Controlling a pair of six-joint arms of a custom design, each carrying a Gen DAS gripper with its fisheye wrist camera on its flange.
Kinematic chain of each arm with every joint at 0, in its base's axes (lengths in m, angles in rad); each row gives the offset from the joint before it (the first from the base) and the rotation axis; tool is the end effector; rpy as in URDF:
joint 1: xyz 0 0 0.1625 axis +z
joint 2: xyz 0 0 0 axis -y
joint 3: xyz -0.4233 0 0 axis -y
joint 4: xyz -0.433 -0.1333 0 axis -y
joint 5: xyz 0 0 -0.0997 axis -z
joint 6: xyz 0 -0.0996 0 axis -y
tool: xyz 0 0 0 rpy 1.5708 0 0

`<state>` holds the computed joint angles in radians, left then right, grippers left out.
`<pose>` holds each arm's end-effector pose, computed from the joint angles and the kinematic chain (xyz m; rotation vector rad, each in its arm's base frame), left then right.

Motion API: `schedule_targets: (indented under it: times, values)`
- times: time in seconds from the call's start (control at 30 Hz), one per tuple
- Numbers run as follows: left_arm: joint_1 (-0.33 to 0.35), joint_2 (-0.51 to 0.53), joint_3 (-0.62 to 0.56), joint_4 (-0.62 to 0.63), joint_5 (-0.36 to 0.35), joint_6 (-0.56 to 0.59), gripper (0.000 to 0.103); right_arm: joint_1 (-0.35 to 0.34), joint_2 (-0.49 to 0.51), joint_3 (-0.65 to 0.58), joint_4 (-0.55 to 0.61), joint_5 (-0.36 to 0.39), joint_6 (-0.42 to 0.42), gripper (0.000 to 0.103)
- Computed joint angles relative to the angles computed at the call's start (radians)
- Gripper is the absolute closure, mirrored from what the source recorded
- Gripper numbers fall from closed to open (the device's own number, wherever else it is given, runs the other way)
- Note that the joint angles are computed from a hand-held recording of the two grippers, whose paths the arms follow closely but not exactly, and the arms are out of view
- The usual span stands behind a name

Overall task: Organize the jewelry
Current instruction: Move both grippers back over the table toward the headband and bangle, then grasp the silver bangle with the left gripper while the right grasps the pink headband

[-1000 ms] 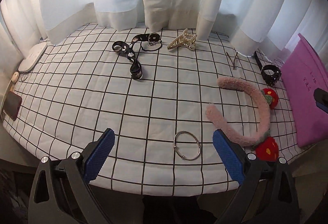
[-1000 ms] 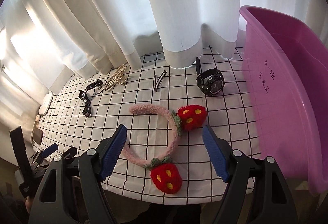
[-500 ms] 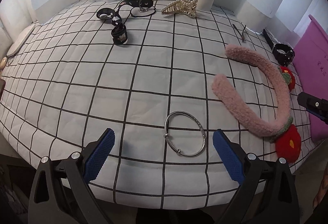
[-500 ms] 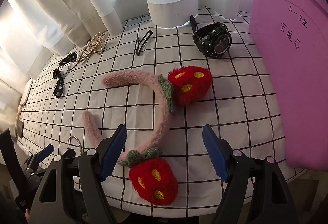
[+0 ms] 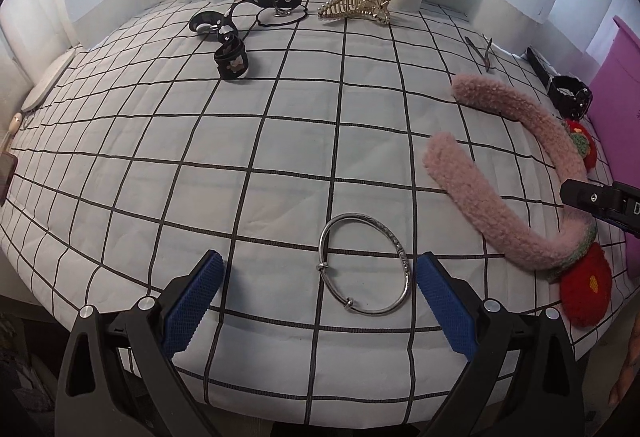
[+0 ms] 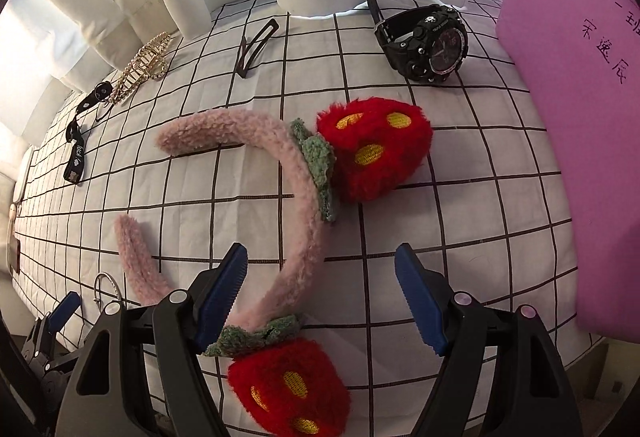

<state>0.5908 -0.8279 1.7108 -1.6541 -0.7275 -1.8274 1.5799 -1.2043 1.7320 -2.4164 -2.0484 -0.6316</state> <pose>-0.3687 -0.4974 0.0221 -0.5038 2.0913 -0.7863 0.0934 -0.6473 0.2868 0.7186 -2.4864 0.2018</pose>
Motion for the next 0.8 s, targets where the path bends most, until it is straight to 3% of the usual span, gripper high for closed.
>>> schedule_targets:
  times: [0.27,0.37,0.43,0.53,0.8]
  values:
    - [0.008,0.016,-0.028,0.048,0.002,-0.048,0.005,0.01,0.037,0.016,-0.099,-0.06,-0.059,0.029]
    - [0.006,0.022,-0.032,0.065,0.018,-0.078,0.005,0.017,0.055,0.037,-0.195,-0.098,-0.118,0.015]
    - [-0.004,0.031,-0.026,0.087,0.055,-0.11,0.005,0.007,0.06,0.026,-0.185,-0.09,-0.089,0.009]
    - [-0.014,0.039,-0.023,0.111,0.083,-0.139,0.005,0.003,0.059,0.03,-0.2,-0.075,-0.123,0.009]
    - [-0.006,0.033,-0.029,0.098,0.058,-0.132,0.006,0.0,0.057,0.027,-0.192,-0.062,-0.121,0.009]
